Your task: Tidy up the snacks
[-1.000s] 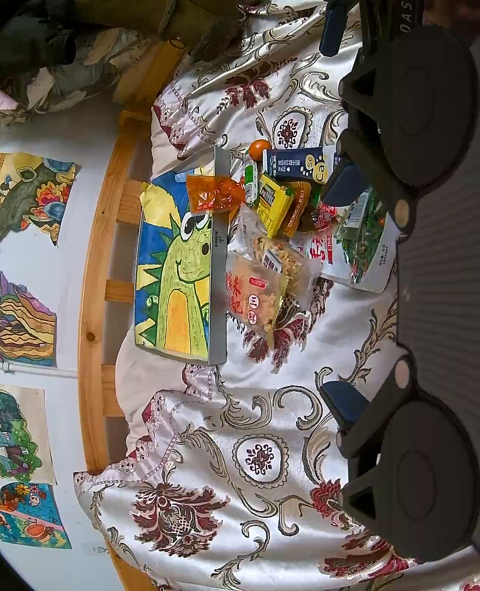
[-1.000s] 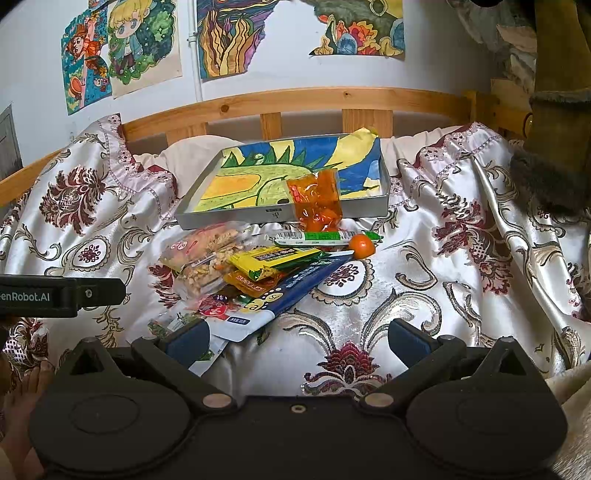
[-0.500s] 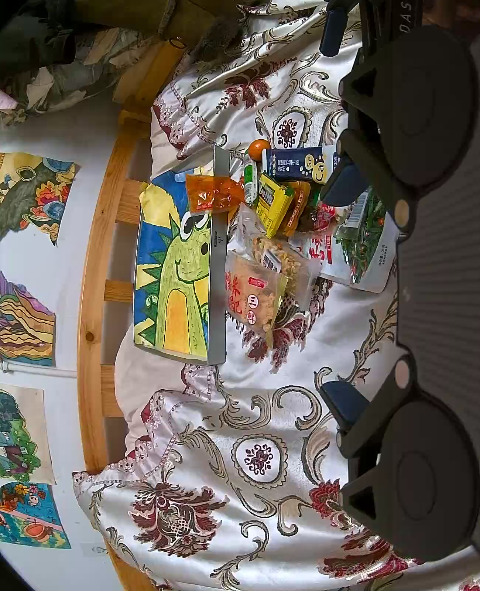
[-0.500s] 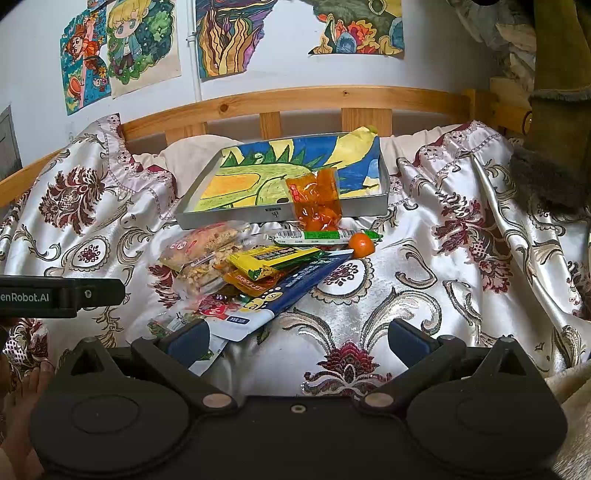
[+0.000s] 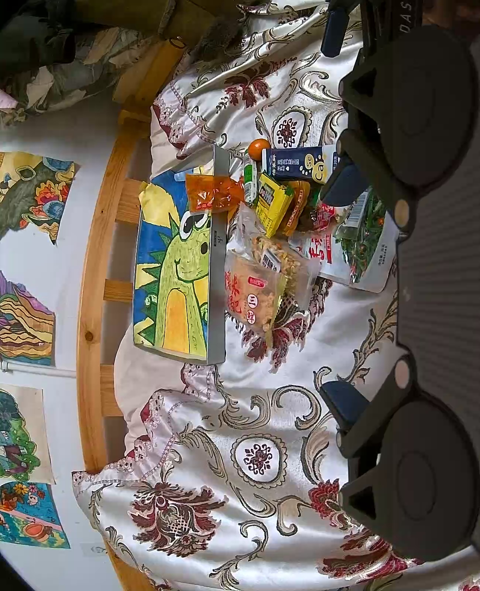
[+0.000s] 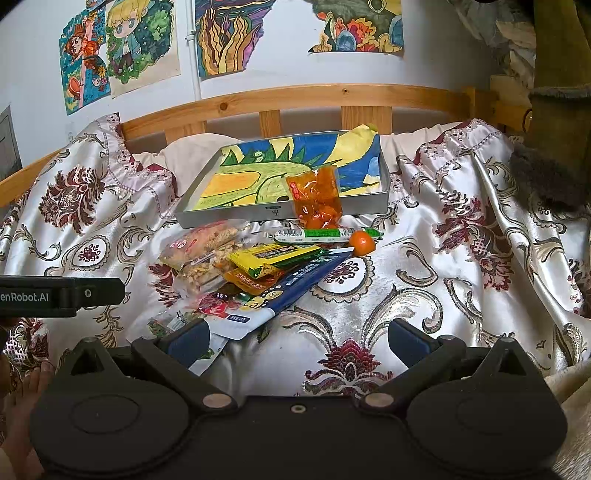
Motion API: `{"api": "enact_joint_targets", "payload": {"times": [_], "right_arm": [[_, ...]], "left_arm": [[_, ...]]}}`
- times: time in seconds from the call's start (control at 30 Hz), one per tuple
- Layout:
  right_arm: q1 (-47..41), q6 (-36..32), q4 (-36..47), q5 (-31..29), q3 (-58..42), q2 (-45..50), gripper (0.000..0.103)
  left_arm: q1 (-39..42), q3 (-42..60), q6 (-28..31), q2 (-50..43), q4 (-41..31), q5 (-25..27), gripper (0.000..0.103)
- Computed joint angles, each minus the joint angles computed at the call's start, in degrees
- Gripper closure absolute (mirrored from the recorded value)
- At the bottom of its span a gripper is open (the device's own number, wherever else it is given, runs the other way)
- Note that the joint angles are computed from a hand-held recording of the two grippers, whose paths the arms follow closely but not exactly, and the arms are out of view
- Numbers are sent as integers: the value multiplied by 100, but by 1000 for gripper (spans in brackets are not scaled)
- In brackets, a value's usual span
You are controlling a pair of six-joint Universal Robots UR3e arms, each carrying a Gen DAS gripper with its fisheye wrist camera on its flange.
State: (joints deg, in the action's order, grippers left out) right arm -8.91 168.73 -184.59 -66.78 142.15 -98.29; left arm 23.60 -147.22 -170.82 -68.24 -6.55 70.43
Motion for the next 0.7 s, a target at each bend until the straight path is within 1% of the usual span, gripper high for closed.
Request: {"api": "enact_joint_targets", "payload": {"times": [0.33, 0.4, 0.5, 0.53, 0.63, 0.7], "right_arm": [[20, 3, 67, -29, -55, -7, 1], [23, 9, 48, -48, -55, -14, 1], [49, -1, -114, -81, -7, 98, 1], [6, -64, 62, -52, 5, -31, 1], [84, -110, 329, -115, -229, 36, 1], [37, -220, 560, 15, -362, -46, 1]], "left_arm": [[-46, 31, -21, -22, -29, 43, 1], [-204, -55, -120, -132, 192, 197, 1], [-202, 57, -153, -224, 158, 286, 1], [-225, 69, -192, -254, 182, 350, 1], [-418, 207, -400, -498, 282, 660, 1], [-529, 380, -526, -679, 257, 914, 1]]}}
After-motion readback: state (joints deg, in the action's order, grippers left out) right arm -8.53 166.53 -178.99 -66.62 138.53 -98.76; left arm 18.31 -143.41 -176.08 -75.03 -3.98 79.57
